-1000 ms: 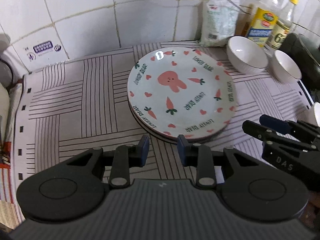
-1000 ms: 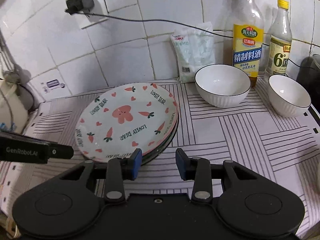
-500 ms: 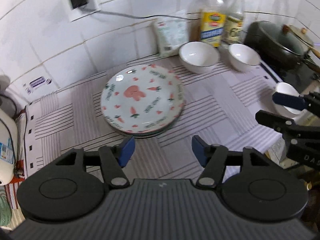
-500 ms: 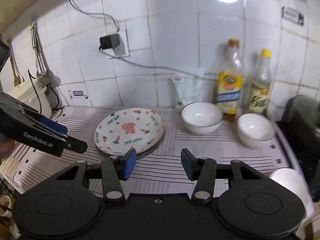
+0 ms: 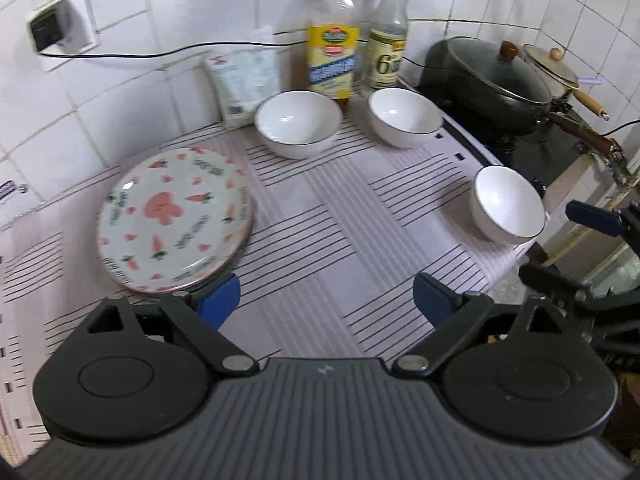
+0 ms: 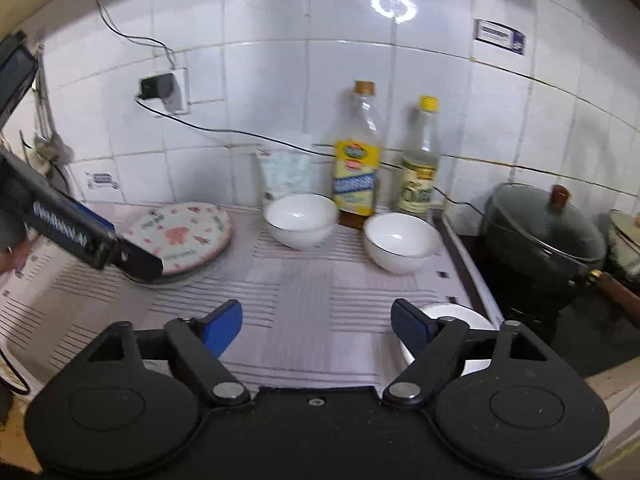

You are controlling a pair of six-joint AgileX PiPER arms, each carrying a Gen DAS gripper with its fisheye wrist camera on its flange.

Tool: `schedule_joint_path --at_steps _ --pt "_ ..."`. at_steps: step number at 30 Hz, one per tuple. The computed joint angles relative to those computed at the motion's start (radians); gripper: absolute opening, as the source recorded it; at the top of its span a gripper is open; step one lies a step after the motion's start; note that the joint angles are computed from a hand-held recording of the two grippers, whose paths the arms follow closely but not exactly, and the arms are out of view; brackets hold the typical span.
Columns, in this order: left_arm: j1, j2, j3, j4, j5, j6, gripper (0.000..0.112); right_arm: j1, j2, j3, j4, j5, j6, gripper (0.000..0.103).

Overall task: Organize plates and bowls
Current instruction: 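Open both grippers and move them toward a white bowl by the stove, then close both grippers on the rim of the white bowl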

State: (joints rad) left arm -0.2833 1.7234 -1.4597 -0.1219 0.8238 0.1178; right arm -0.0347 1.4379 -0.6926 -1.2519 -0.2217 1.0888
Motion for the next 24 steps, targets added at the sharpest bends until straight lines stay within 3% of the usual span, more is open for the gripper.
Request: schedule_joint_path --at_steps 6,15,20,24 --pt "-0.078 0.101 -0.023 -0.051 -0.075 -0.003 0.098 -0.101 0.125 0.048 0.374 -0.065 -0.431 0.093" --pt "-0.187 0.311 -0.103 -0.17 -0.258 -0.031 0.099 -0.193 0.443 0.04 0.786 -0.314 -0.837 0.093" --pt "-0.219 0.443 -0.228 -0.28 -0.25 0.005 0.097 -0.214 0.566 0.017 0.874 -0.45 -0.908 0.093" --pt "-0.245 0.541 -0.343 -0.238 -0.207 -0.116 0.096 -0.202 0.641 -0.006 0.91 -0.536 -0.955 0.093"
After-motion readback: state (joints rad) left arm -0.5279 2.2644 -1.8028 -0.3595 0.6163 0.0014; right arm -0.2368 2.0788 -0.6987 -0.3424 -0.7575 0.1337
